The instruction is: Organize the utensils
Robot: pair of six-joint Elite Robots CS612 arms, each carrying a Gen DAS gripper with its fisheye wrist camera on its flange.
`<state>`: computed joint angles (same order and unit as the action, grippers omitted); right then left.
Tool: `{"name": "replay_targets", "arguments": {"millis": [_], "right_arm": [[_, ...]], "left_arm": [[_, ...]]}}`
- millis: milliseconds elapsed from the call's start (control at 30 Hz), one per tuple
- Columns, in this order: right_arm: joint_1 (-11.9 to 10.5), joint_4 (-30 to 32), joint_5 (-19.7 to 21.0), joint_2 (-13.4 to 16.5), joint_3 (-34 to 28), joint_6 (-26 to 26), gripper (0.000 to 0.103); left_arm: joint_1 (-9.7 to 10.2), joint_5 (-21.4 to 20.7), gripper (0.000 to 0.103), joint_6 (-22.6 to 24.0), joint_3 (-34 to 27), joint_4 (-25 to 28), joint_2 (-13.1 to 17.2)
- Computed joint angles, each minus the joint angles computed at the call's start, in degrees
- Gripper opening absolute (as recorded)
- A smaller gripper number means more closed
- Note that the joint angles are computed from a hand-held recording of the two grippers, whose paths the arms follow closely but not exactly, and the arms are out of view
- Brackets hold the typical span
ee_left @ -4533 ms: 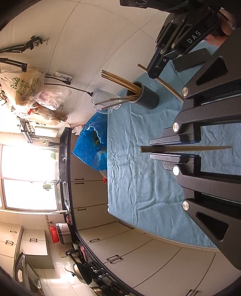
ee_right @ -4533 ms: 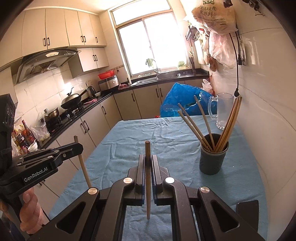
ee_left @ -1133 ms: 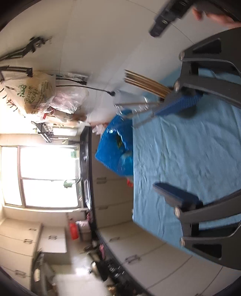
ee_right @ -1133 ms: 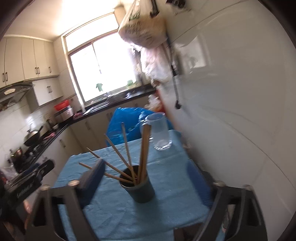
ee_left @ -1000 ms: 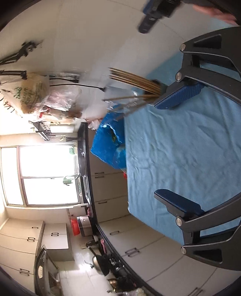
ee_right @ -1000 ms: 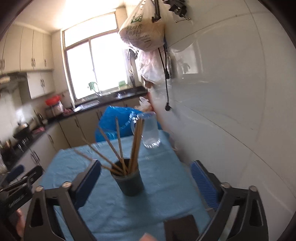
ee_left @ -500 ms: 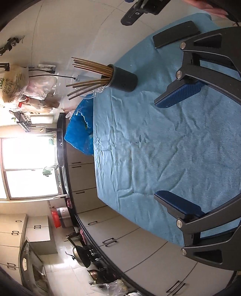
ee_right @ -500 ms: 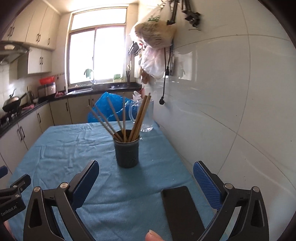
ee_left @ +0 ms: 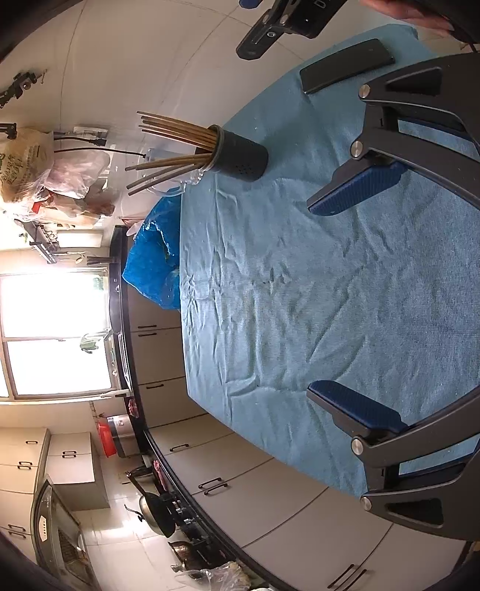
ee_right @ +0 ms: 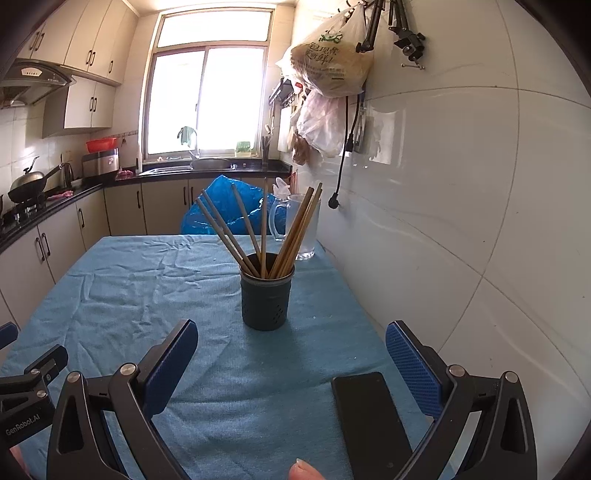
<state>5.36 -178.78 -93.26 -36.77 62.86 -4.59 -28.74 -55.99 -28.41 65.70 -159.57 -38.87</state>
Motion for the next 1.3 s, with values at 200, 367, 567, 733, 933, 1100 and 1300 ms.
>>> {"name": "replay_targets", "arguments": {"millis": [200,367,567,733,933,1100,1300], "right_arm": [[0.0,1.5,0.2,0.3,-0.6,-0.4,0.103],[0.1,2.1,0.1,0.4,-0.7,-0.6,0.103],[0.1,2.6,0.0,0.5,-0.8,-0.4,0.103],[0.2,2.9,0.1,0.4,-0.7,-0.7,0.103],[0.2,3.0,0.2,0.3,-0.4,-0.8,0.103],[0.2,2.9,0.4,0.2,-0.3,-0.9,0.103],[0.2,2.6,0.5,0.1,0.0,-1.1,0.103]], "left_arm": [[0.19,-0.5,0.090,-0.3,-0.7,1.1,0.4],[0.26,-0.7,0.090,-0.4,-0.9,1.5,0.6],[0.27,-0.8,0.090,-0.5,-1.0,1.7,0.7],[0.29,-0.8,0.090,-0.4,-1.0,1.5,0.7],[0.25,-0.6,0.090,-0.6,-0.8,1.3,0.7],[0.24,-0.5,0.090,-0.7,-0.4,0.9,0.5],[0.25,-0.6,0.090,-0.7,-0.3,0.7,0.5]]}}
